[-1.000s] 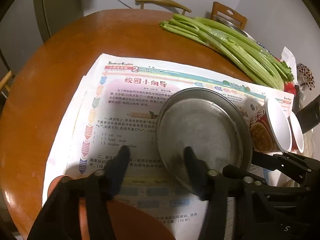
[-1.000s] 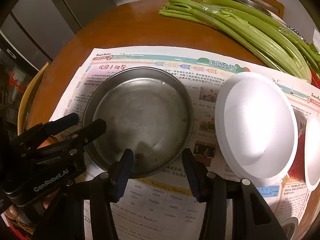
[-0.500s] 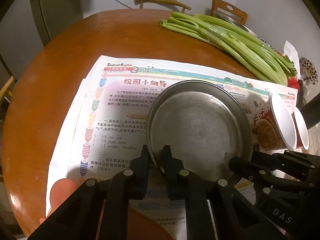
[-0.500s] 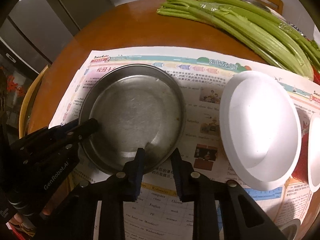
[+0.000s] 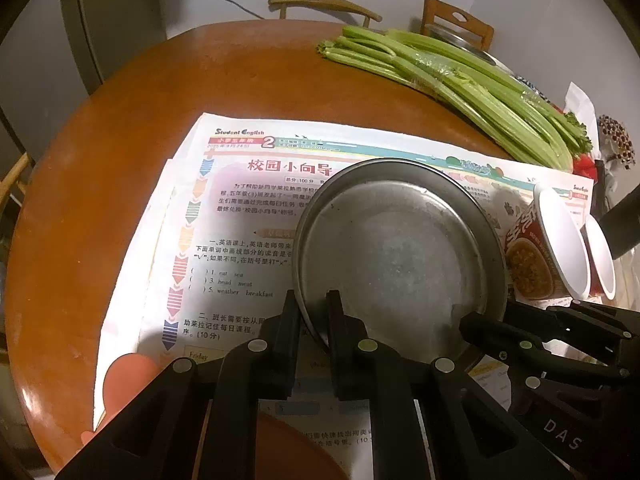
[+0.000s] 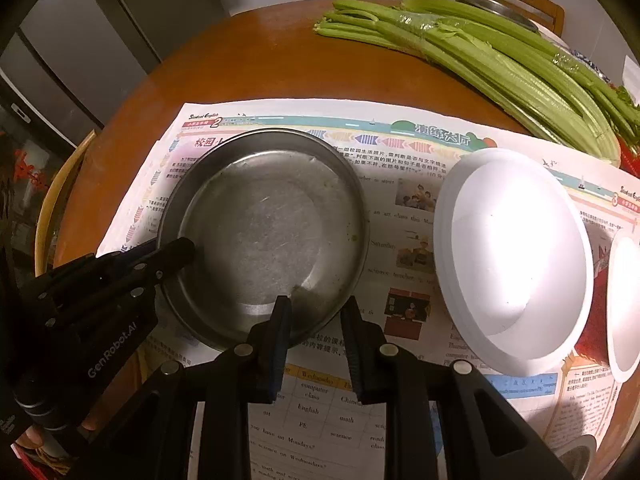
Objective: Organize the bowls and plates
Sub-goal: 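Close both grippers on the rim of the small steel pan, then lift the steel pan with both grippers and carry it off the newspaper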
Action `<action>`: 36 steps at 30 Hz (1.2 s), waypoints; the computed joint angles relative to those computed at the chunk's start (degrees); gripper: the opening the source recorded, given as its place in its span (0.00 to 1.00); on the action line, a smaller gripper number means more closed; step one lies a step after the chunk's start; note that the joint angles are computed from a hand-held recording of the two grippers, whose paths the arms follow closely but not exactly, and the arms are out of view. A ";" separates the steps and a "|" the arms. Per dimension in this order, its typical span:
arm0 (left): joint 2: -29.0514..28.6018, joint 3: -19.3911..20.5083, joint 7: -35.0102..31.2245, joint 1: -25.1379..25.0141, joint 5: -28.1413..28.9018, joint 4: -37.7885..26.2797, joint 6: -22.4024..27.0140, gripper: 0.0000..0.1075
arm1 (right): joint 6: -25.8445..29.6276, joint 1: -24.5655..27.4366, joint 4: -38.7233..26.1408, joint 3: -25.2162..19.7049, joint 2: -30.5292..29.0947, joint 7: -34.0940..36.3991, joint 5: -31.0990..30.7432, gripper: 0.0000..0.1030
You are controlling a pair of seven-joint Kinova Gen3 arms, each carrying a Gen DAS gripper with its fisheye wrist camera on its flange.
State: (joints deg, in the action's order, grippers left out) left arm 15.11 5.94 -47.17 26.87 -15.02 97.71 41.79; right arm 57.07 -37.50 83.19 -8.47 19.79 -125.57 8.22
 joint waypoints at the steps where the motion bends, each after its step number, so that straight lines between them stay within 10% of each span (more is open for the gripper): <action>1: -0.25 -0.15 0.41 0.27 -0.45 0.18 -0.09 0.12 | -0.12 -0.04 0.09 0.02 -0.13 -0.11 0.03 0.25; 36: -13.46 5.56 13.64 -0.20 -9.56 8.29 3.49 0.12 | 2.10 -5.71 0.76 -3.05 -5.98 -5.11 5.45 0.25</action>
